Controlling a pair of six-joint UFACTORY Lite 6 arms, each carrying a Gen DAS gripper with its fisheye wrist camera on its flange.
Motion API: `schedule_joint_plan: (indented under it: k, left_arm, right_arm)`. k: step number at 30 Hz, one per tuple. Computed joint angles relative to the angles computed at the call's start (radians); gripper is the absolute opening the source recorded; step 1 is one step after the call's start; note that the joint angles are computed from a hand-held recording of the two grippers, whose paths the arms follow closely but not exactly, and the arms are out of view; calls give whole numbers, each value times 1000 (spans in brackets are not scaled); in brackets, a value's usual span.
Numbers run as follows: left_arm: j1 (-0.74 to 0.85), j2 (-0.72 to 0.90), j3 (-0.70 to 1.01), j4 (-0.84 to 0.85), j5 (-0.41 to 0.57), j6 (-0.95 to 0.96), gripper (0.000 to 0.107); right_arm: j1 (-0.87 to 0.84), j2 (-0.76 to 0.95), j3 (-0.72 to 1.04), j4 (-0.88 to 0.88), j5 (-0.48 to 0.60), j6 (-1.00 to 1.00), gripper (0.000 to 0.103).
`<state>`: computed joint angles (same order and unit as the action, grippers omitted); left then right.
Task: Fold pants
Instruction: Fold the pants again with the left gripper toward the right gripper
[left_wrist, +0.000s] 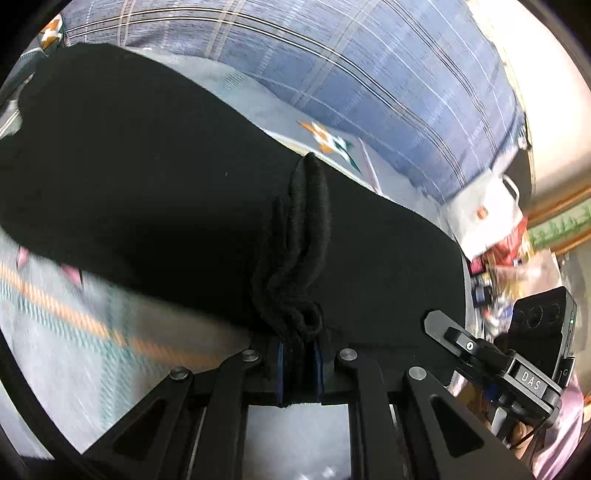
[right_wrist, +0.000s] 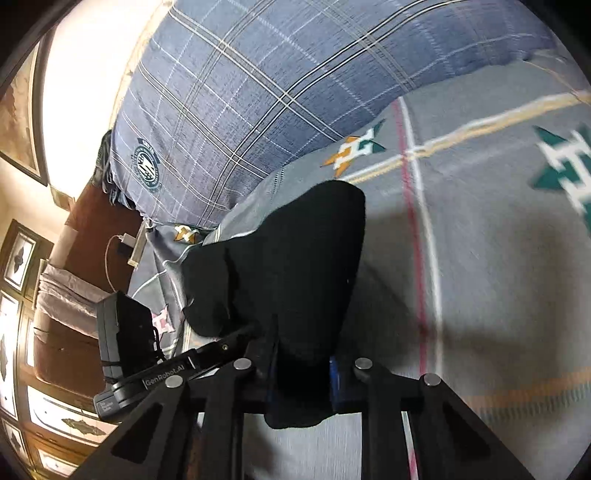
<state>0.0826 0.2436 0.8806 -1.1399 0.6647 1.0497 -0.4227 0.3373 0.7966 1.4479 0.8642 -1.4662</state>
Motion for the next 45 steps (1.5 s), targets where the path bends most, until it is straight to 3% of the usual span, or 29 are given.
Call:
schedule_joint_plan:
  k: [4,7,10,12,15,17,18,19,22,24,28,30,36,40,43,45]
  left_arm:
    - [-173,-40,-23,6,-20,-102,12]
    - [-359,-8,59,58,-87,-245,12]
    - [-504,123,213,211,-161,-448,13]
    - [-517,187,238,153,-206,-485,13]
    - [-446,171,210,8,-120,-383,15]
    - [-389,141,172,-27,-68,-324,25]
    - [-354,108,139,-39,-46,-291,26]
    - [-308,56,85,-50,-24,-245,29]
    - [-158,-100,-36,-32,39,-164,44]
    - [-63,-132,-48,-1,63,-122,44]
    - [178,-155,-36,70,162,-104,48]
    - [291,-127,-6,100,200,-112,51]
    - [425,-24,63,101,221,-106,53]
    - [414,102,130,60,204,-113,53]
    - [485,182,170,2,283,-40,53]
    - [527,213,181,-26,312,-9,53]
  right_arm:
    - [-190,-110,-69,-162,47,32,21]
    - [-325,-148,-18,-280,52,85,21]
    - [-381,-58,122,-372,18,163,21]
    - [-369,33,189,-371,-22,171,22]
    - [-316,108,260,-433,-101,282,28]
    - [-293,114,279,-472,-121,315,37]
    - [-279,107,282,-522,-140,362,52]
    - [-272,83,266,-531,-153,367,59]
    - [-289,-91,140,-483,-174,276,62]
    - [-306,-210,77,-472,-184,244,64]
    - [-332,-374,1,-411,-52,182,65]
    - [-261,-396,-16,-368,-50,207,65]
    - [79,-351,-23,-222,-147,247,65]
    - [320,-273,22,-173,-251,238,65]
    - [495,-172,107,-187,-343,258,65]
    - [606,-90,198,-315,-425,369,65]
